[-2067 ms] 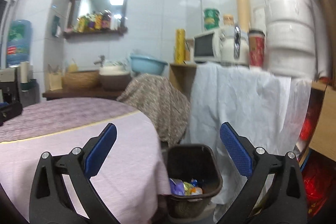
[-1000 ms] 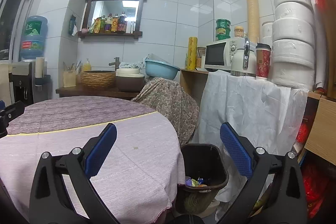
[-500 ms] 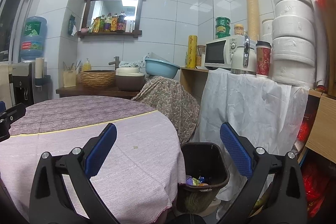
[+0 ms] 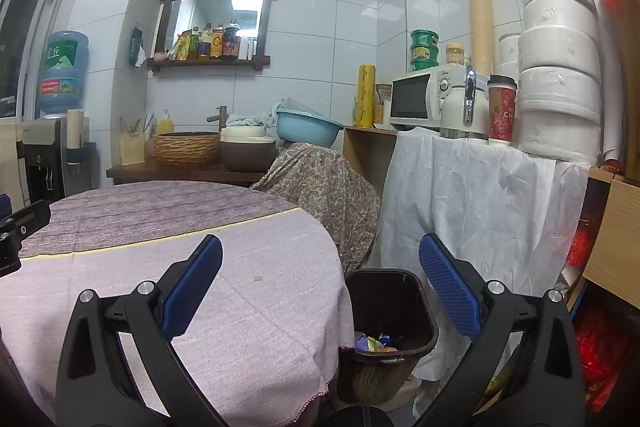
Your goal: Collect trash
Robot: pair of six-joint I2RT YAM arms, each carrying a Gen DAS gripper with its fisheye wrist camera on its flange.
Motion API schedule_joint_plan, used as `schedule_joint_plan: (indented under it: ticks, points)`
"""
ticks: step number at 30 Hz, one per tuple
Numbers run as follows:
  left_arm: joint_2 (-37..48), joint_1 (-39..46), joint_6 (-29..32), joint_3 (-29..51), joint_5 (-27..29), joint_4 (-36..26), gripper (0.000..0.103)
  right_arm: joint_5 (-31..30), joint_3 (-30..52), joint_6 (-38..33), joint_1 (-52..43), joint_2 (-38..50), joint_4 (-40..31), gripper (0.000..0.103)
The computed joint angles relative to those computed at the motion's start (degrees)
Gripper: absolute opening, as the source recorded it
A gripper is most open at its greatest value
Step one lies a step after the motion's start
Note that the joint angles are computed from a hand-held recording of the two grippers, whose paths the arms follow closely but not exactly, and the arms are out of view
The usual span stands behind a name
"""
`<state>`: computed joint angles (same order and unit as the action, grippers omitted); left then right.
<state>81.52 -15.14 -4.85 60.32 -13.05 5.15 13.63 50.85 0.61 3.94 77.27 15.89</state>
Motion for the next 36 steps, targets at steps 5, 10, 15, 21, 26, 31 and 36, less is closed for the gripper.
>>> schedule_joint_plan:
  ticks: [5, 10, 15, 21, 26, 31, 36]
  points:
    - [0.0, -0.13, 0.0, -0.15, -0.19, -0.11, 0.098, 0.05, 0.0, -0.08, 0.11, 0.08, -0.02, 0.097]
    - [0.05, -0.29, -0.17, -0.12, -0.34, -0.35, 0.098, 0.29, 0.05, 0.15, 0.35, 0.15, -0.12, 0.097]
    - [0.12, -0.5, -0.27, -0.07, -0.43, -0.65, 0.098, 0.68, 0.01, 0.31, 0.71, 0.22, -0.12, 0.097]
    - [0.44, -0.74, -0.07, 0.09, -0.44, -1.02, 0.098, 1.0, 0.02, 0.49, 1.01, 0.11, -0.34, 0.097]
    - [0.57, -0.68, -0.11, 0.32, -0.24, -1.34, 0.098, 1.3, 0.24, 0.69, 1.25, 0.19, -0.73, 0.097]
    - [0.61, -0.51, -0.45, 0.57, -0.12, -1.98, 0.098, 1.44, 0.6, 0.75, 1.24, 0.49, -0.86, 0.097]
    - [1.02, -0.55, -0.25, 1.05, -0.7, -2.48, 0.098, 1.5, 0.92, 1.0, 1.29, 0.79, -1.28, 0.097]
